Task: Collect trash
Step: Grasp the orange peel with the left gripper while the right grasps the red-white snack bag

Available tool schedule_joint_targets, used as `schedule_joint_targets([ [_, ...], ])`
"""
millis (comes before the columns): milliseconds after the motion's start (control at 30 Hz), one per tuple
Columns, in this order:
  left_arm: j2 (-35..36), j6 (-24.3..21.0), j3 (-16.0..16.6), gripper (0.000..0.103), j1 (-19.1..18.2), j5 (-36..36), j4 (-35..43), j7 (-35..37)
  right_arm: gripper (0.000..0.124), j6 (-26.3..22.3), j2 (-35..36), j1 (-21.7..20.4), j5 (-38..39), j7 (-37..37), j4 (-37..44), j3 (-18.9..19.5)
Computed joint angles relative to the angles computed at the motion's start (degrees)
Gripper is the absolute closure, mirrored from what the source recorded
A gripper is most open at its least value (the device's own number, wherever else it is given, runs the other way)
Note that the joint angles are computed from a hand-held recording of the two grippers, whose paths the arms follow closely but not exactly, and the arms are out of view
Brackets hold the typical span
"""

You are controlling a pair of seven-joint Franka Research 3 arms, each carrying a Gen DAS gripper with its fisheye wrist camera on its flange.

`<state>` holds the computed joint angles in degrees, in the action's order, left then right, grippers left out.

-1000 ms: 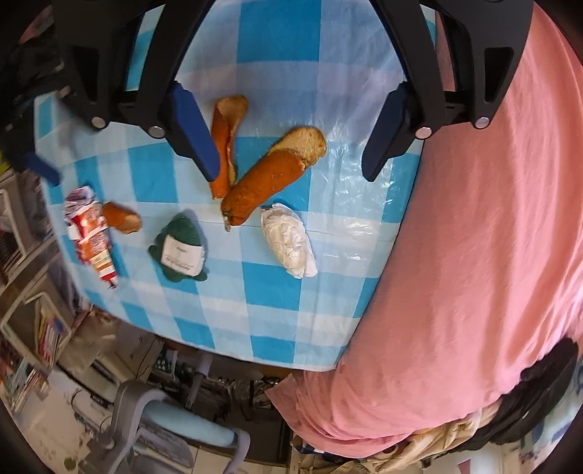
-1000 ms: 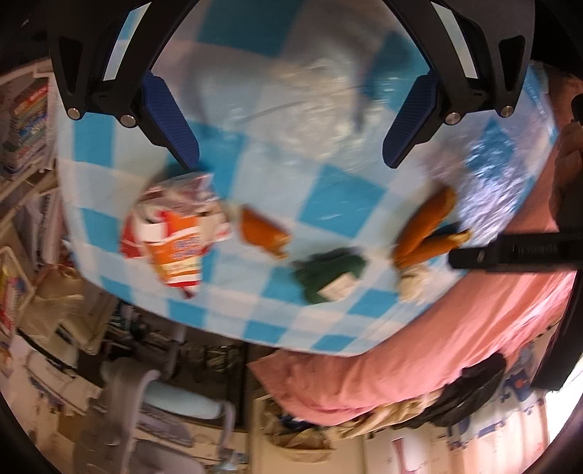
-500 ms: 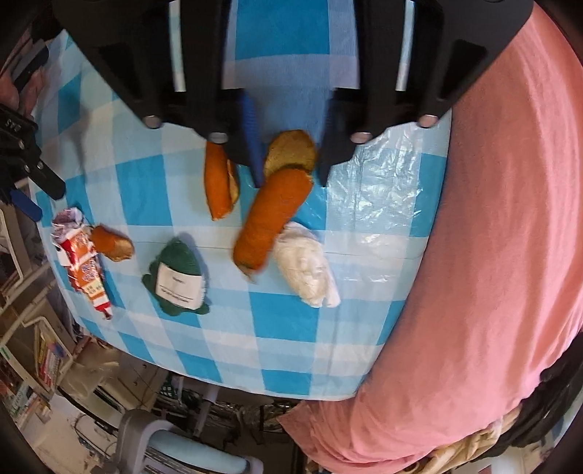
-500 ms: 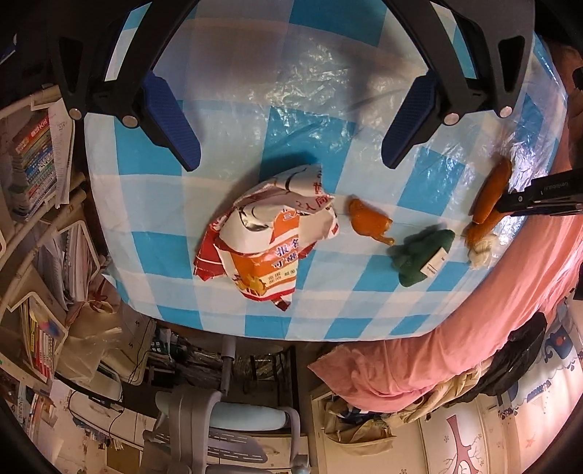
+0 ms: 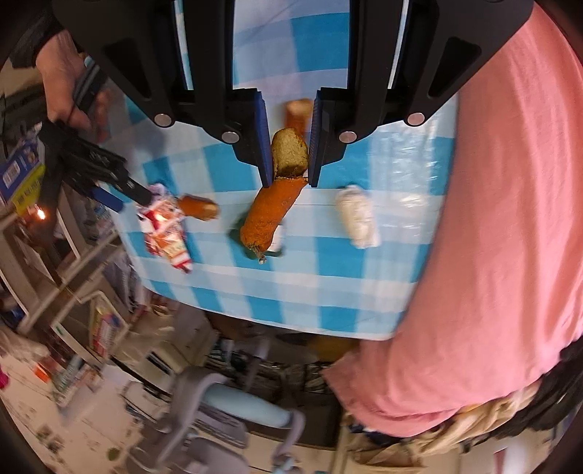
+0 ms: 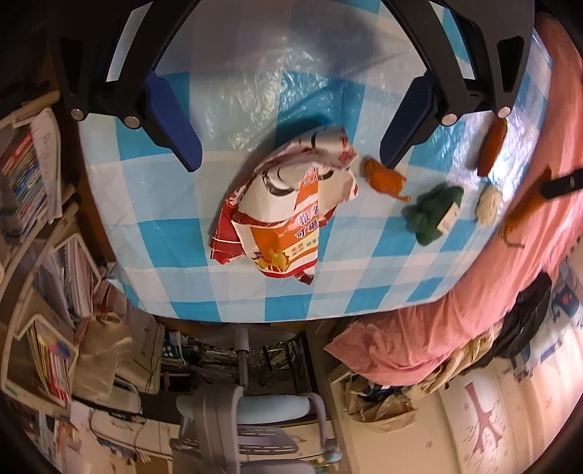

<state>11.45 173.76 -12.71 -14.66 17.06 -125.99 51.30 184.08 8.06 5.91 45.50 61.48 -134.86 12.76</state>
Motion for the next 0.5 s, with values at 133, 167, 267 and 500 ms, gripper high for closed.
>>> schedule_joint_targets([
  [133,1.31,-0.24,1.3,0.085,-2.73,3.77,1.82,-2.01,0.04,-1.05,1.69,-1.65,3.98,-1.87,2.17,1.56],
  [167,1.86,-0.13,1.57,0.085,-3.29,4.58,2.49,-2.53,0.041,-1.5,2.23,-1.21,3.78,-1.18,2.68,0.85],
  [267,2.32,-0.18,1.87,0.085,-4.14,6.02,3.32,-3.36,0.044,-2.45,3.26,-2.19,5.86,-1.8,3.8,1.38],
  [500,3.01,-0.44,2.36,0.085,-5.17,8.1,4.42,-4.79,0.09,-5.44,3.23,-6.26,21.66,-14.94,5.99,4.92],
])
